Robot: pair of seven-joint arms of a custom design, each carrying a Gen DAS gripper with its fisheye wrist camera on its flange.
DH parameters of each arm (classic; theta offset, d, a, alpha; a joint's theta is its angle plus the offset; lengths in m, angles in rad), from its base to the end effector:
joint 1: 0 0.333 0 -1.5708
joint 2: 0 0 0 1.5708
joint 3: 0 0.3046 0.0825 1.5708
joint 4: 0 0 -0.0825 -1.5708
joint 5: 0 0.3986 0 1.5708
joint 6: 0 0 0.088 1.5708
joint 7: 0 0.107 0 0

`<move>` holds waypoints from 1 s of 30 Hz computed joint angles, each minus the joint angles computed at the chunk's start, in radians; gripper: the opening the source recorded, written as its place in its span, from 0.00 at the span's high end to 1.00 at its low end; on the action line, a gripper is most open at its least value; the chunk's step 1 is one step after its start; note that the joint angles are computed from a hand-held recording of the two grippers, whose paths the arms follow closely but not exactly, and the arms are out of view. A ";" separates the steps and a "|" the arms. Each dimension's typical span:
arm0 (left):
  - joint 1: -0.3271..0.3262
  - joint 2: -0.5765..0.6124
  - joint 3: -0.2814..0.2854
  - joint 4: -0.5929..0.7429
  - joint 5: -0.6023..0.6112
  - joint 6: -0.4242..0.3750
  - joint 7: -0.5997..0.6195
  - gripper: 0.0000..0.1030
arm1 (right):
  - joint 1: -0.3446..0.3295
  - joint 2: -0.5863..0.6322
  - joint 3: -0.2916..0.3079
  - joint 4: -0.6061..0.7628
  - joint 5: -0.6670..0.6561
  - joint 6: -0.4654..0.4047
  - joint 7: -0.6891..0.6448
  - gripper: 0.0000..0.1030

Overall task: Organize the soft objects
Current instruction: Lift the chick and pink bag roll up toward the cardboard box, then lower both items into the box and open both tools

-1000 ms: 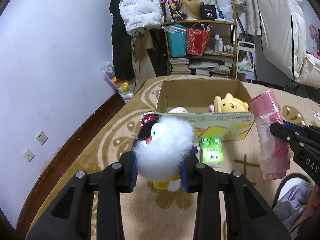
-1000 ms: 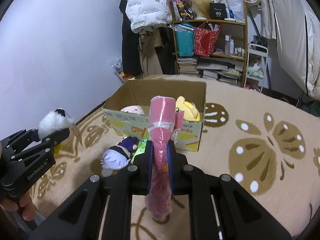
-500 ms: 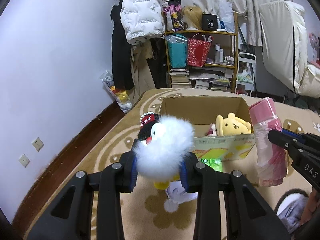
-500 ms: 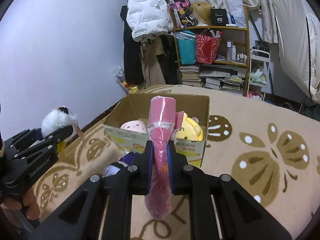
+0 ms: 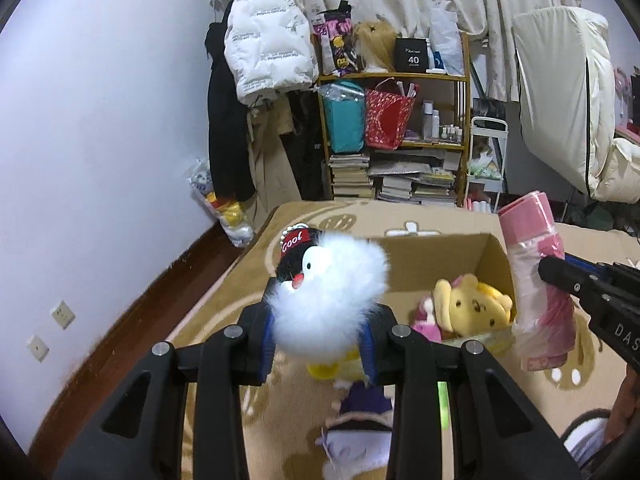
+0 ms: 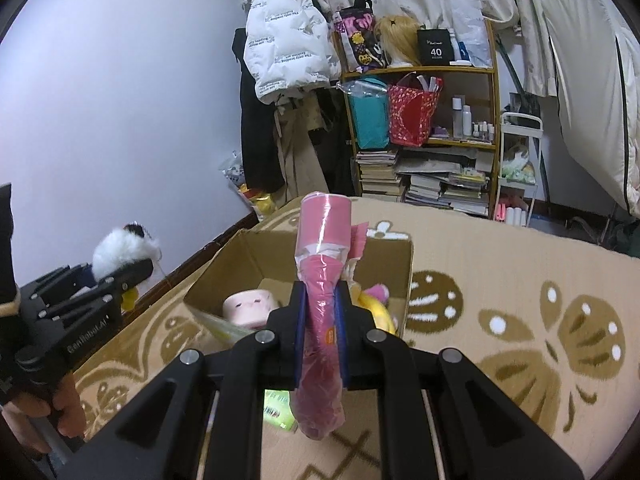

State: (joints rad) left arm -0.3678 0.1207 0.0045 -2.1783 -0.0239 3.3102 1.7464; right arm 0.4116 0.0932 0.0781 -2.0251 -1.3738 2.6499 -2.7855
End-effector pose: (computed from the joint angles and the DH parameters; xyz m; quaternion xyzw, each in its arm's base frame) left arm 0.5695 -0.2139 0.4395 -0.4413 0.7555 -0.3754 0.3060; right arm 0.5285 0.3107 0.4257 -0.5087 0.7153 -0.3109 0.3645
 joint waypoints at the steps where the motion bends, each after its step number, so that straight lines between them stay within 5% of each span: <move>1: -0.043 0.009 0.040 0.011 -0.007 0.003 0.008 0.69 | -0.004 0.009 -0.004 0.009 -0.002 0.006 -0.002 0.86; 9: -0.139 0.094 0.129 0.121 -0.011 -0.015 0.016 0.68 | -0.019 0.065 -0.036 0.069 -0.028 0.061 -0.007 0.86; 23: -0.040 0.201 0.037 0.233 0.150 -0.096 -0.108 0.68 | -0.019 0.156 -0.095 0.150 -0.067 0.194 0.046 0.86; 26: 0.044 0.217 -0.055 0.248 0.153 -0.119 -0.106 0.68 | -0.013 0.174 -0.111 0.161 -0.097 0.218 0.100 0.86; 30: 0.077 0.230 -0.091 0.257 0.168 -0.125 -0.110 0.68 | -0.016 0.188 -0.119 0.167 -0.168 0.247 0.215 0.86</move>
